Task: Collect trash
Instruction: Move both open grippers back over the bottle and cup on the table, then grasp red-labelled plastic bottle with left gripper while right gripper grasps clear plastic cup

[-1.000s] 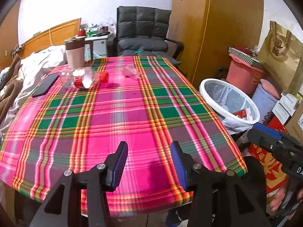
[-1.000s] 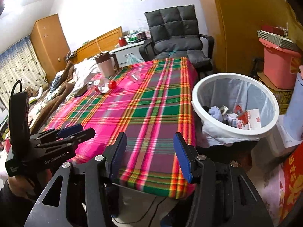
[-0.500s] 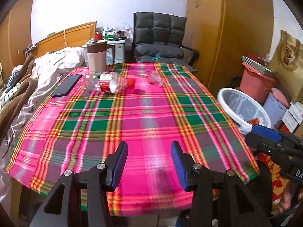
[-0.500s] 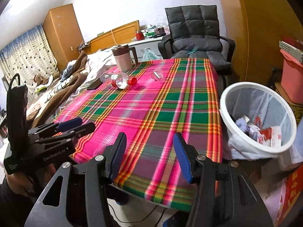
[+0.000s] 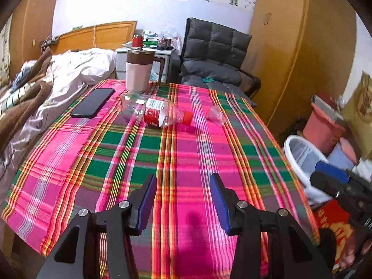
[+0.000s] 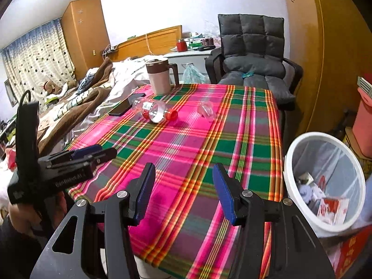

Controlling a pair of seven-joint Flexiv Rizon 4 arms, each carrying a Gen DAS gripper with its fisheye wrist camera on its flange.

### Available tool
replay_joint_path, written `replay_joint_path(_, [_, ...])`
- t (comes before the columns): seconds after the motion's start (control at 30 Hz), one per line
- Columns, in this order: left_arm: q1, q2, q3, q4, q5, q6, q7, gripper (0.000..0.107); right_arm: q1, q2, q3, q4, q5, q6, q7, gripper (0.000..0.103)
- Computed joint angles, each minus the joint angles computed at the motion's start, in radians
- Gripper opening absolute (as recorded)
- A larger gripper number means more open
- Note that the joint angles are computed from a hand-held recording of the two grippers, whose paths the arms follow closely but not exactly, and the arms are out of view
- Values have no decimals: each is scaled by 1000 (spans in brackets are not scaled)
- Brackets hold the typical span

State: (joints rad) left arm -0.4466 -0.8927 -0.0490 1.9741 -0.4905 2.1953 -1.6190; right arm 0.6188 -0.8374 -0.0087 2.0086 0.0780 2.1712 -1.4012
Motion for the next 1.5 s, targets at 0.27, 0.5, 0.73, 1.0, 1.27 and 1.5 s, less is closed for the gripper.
replay_joint_path(0.27, [-1,-39,30,-142,-76,-101,-6,54,-71,-32,22,-57,-62,-24,27,54])
replay_joint_path(0.5, [-112,-130,185,-341,-250,-281,-8,55,-137,-54,47,-90,-126,-44,67,54])
replay_joint_path(0.73, [-339,-332,636,-586,-362,-607,-203,72,-186,-79,63,-135,-187,-82,109,54])
replay_joint_path(1.0, [-358,-522,982,-839,-225,-980,-501,77,-223,-98,78,-173,-249,-123,147,54])
replay_joint_path(1.27, [-356,-395,822,-618,-146,-832,-462,77,-225,-99,75,-193,-275,-146,159,54])
replay_joint_path(1.5, [-258,-248,617,-432,-33,-568,-397,77,-241,-112,98,-240,-334,-182,155,54])
